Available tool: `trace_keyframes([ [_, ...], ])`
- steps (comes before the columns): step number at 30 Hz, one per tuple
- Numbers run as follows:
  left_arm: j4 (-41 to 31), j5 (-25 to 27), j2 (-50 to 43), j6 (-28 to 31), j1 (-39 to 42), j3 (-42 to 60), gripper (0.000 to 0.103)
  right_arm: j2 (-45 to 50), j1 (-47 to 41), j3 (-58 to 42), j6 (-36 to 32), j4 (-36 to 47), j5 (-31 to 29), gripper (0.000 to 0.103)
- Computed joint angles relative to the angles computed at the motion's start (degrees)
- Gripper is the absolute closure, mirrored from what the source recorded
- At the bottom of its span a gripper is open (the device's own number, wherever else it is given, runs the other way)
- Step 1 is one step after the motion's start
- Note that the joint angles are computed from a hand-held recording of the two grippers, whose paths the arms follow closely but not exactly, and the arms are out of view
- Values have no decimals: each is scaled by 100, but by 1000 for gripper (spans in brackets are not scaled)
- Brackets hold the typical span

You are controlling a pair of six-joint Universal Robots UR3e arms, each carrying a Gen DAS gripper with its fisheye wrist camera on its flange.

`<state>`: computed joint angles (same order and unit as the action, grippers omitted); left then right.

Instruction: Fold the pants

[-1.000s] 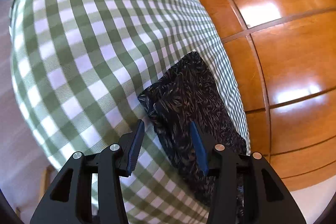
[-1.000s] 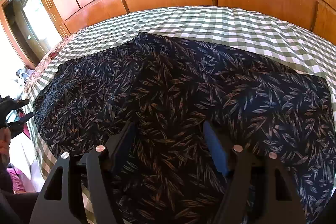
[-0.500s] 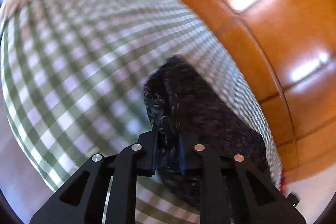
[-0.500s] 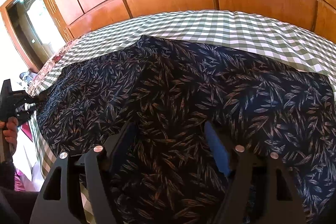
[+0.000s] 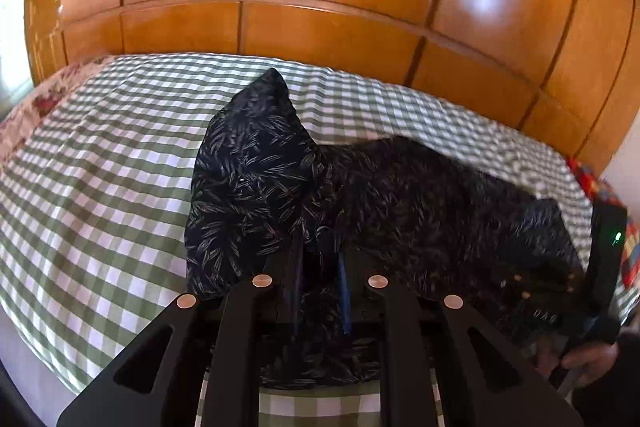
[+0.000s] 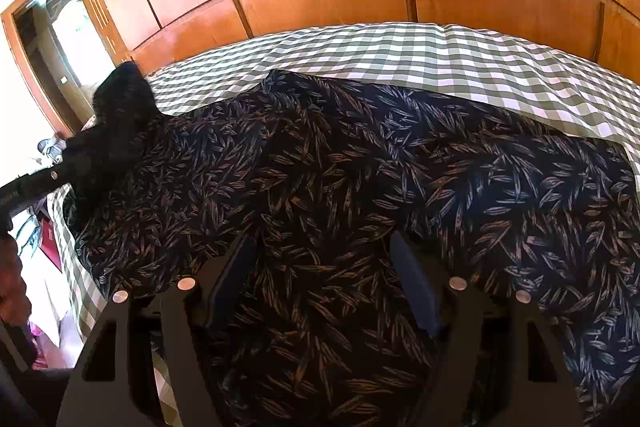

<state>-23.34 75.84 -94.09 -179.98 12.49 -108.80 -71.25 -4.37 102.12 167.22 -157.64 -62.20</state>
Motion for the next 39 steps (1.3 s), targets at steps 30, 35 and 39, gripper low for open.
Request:
trace_keyframes([
  [30,99,-665,469,119,462,-527,90,801,181,-2834,-187,3831,2112,13],
  [35,166,-1073,766,258,738,-769,90,1931,447,-4397,-100,5171,3196,10],
  [39,115,-1193,882,424,841,-854,90,2845,770,-5687,388,5514,3570,9],
])
